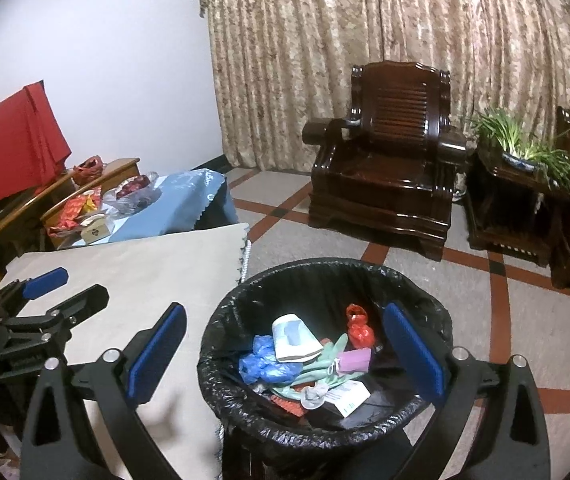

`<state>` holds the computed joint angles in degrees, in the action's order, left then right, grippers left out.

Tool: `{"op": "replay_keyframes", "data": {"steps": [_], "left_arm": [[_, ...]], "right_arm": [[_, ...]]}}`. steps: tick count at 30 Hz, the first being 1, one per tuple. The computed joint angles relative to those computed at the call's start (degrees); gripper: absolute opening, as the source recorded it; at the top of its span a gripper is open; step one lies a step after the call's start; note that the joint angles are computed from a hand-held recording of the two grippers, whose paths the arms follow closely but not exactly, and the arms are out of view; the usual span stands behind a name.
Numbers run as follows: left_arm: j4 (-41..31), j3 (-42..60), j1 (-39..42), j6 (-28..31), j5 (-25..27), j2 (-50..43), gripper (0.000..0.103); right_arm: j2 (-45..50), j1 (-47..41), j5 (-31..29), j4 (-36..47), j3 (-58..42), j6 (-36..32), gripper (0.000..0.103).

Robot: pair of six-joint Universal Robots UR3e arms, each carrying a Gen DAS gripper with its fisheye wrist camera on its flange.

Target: Collect trash

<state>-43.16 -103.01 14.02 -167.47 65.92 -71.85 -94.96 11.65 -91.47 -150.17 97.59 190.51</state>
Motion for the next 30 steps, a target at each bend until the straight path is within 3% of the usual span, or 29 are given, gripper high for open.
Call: {"op": "replay_keyframes", "data": {"steps": [17, 30], "left_arm": [[-8.47, -0.88, 6.19, 2.62, -3.67, 12.66, 0.097], [-10.67, -0.56, 8.05, 3.19, -4.22, 15.40, 0.097]], "right_arm": [[-2.37, 4.38, -2.72, 0.76, -2.16, -0.32, 0.097], [-2.47, 5.42, -3.38, 0.42, -2.14, -0.53, 0.097]]}}
